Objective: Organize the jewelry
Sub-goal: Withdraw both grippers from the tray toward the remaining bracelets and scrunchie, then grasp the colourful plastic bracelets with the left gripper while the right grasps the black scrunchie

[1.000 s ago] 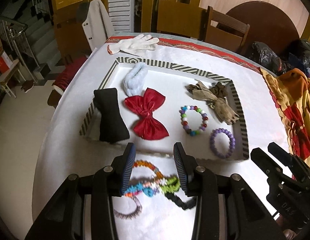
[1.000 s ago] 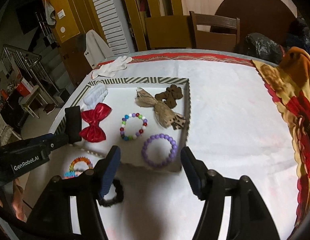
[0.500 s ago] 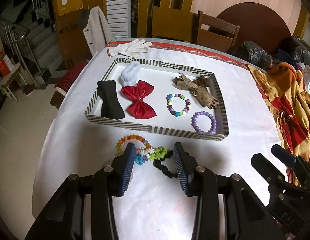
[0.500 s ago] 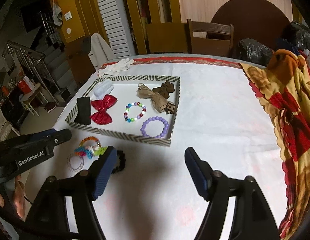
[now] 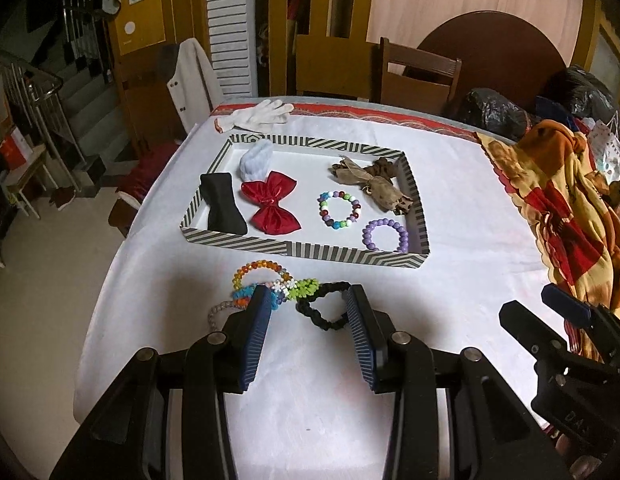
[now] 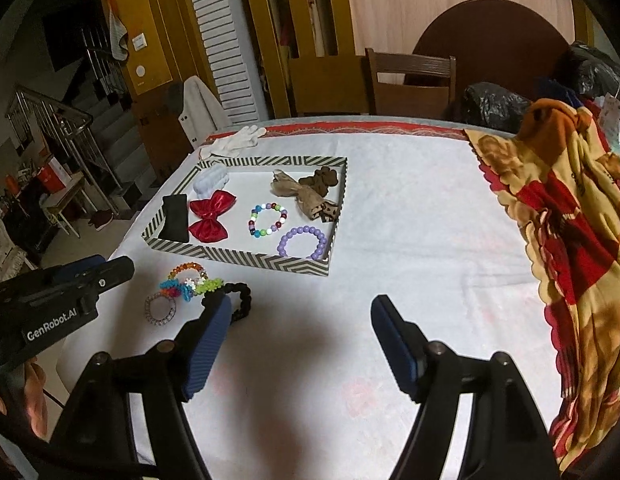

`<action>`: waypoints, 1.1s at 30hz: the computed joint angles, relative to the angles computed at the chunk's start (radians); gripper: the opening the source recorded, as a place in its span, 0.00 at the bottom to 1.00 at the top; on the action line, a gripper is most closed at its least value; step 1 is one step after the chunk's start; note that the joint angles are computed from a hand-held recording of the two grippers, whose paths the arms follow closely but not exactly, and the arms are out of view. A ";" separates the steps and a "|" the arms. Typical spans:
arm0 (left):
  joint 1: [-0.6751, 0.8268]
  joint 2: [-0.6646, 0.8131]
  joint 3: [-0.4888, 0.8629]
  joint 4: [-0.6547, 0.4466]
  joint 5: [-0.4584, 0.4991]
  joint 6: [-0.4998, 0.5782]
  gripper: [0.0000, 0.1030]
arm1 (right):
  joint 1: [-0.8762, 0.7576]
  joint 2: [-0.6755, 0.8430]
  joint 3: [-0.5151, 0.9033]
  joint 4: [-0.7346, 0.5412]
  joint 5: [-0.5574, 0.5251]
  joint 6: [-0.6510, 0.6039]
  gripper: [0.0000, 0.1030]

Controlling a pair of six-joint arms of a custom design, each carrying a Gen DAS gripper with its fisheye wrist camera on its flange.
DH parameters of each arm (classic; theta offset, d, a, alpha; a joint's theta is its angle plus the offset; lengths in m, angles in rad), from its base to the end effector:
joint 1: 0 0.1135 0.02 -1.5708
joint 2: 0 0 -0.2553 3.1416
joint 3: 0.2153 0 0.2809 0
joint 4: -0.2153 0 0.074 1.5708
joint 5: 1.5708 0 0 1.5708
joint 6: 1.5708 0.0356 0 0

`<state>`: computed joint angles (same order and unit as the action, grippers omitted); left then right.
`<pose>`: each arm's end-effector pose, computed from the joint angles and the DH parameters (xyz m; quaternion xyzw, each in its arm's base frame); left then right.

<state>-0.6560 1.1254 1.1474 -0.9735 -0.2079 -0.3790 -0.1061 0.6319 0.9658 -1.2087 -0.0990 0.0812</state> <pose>0.1996 -0.1444 0.3213 0.0995 0.9426 -0.0641 0.3123 0.1234 -0.0096 0.3270 0.0710 0.9364 0.0423 0.3412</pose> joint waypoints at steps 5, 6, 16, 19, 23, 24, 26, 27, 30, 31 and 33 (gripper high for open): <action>-0.031 -0.024 -0.004 -0.013 -0.023 -0.022 0.43 | -0.021 -0.013 0.015 -0.020 -0.011 -0.025 0.74; -0.036 -0.027 -0.004 -0.015 -0.027 -0.025 0.43 | -0.033 -0.017 0.018 -0.025 -0.020 -0.033 0.74; -0.083 -0.036 0.002 -0.024 -0.062 -0.050 0.43 | -0.084 -0.035 0.026 -0.043 -0.054 -0.058 0.74; -0.083 -0.036 0.003 -0.025 -0.061 -0.053 0.43 | -0.087 -0.030 0.023 -0.048 -0.057 -0.060 0.75; -0.084 -0.040 -0.004 -0.031 -0.063 -0.064 0.43 | -0.059 -0.023 0.017 -0.041 -0.046 -0.048 0.75; -0.083 -0.042 -0.005 -0.034 -0.063 -0.067 0.43 | -0.049 -0.022 0.015 -0.039 -0.042 -0.042 0.75; -0.072 -0.047 -0.013 -0.034 -0.057 -0.065 0.43 | -0.035 -0.020 0.011 -0.033 -0.037 -0.035 0.75; -0.065 -0.049 -0.017 -0.033 -0.053 -0.062 0.43 | -0.021 -0.018 0.009 -0.030 -0.030 -0.028 0.75; -0.023 -0.062 -0.032 -0.030 -0.006 -0.052 0.43 | 0.018 -0.013 0.001 -0.022 -0.012 -0.004 0.75; -0.005 -0.070 -0.039 -0.029 0.013 -0.047 0.43 | 0.029 -0.010 -0.002 -0.019 -0.009 0.002 0.75; 0.036 -0.084 -0.056 -0.026 0.041 -0.037 0.43 | 0.054 -0.006 -0.010 -0.014 0.000 0.013 0.75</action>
<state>-0.6203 1.0413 1.0910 -1.0000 -0.1674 -0.4162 -0.0522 0.6255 0.9554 -1.2223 -0.0990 0.0938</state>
